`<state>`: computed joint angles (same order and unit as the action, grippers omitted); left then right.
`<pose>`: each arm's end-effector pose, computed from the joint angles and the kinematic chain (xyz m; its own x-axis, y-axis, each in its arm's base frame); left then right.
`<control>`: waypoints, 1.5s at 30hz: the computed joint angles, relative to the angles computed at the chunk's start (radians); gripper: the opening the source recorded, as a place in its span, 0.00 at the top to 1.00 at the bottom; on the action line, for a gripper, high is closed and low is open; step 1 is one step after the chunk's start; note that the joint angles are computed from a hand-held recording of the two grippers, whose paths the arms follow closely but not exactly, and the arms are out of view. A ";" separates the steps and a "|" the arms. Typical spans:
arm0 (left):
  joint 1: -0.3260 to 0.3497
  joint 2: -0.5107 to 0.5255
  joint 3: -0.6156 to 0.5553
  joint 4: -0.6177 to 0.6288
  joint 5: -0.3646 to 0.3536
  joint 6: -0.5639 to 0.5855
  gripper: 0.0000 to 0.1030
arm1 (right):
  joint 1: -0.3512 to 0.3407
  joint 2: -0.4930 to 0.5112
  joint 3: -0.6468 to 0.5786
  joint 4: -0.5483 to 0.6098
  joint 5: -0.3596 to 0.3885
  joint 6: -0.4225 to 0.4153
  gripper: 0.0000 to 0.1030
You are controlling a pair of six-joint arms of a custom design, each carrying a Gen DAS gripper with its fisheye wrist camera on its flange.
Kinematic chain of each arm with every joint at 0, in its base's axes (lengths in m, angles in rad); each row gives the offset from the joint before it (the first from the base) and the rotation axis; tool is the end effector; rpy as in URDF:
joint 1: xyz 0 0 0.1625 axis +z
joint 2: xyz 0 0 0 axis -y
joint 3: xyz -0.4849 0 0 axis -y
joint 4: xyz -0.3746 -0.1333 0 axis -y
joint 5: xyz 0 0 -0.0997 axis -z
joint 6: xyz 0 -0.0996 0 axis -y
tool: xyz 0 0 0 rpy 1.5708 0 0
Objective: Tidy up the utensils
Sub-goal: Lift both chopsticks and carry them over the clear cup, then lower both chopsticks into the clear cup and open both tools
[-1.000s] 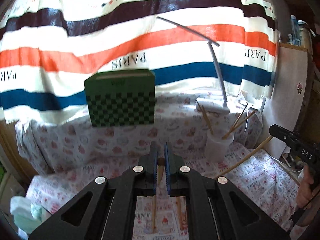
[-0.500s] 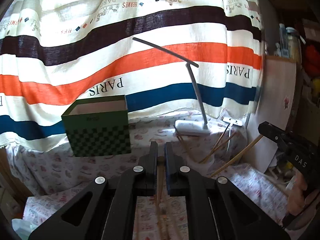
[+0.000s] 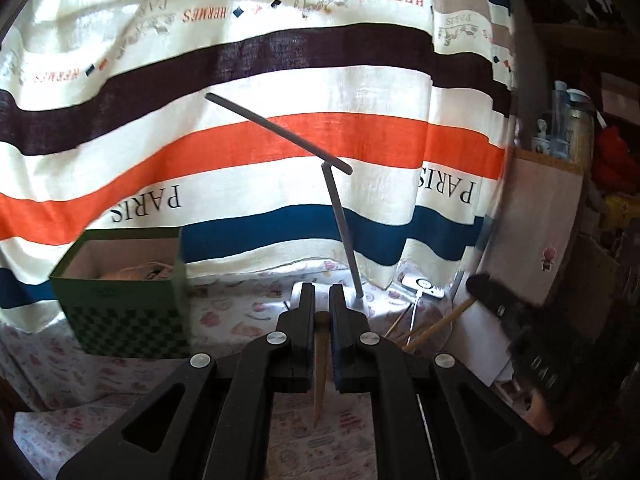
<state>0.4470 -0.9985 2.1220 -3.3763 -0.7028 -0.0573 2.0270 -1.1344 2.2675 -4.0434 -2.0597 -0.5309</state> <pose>-0.3988 -0.4233 0.2453 -0.7520 0.3551 -0.5553 0.6580 0.3565 -0.6632 0.2857 -0.3858 0.3396 -0.8060 -0.0857 0.5857 -0.5903 0.1883 -0.7849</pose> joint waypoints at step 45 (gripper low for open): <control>0.161 0.243 -0.127 -0.143 -0.018 0.159 0.69 | -0.192 0.081 -0.146 0.296 -0.055 0.074 0.87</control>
<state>0.6077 -0.7553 1.9948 -3.5197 -0.7212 0.1021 1.8352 -1.0538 2.1211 -3.7475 -2.1149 -0.4570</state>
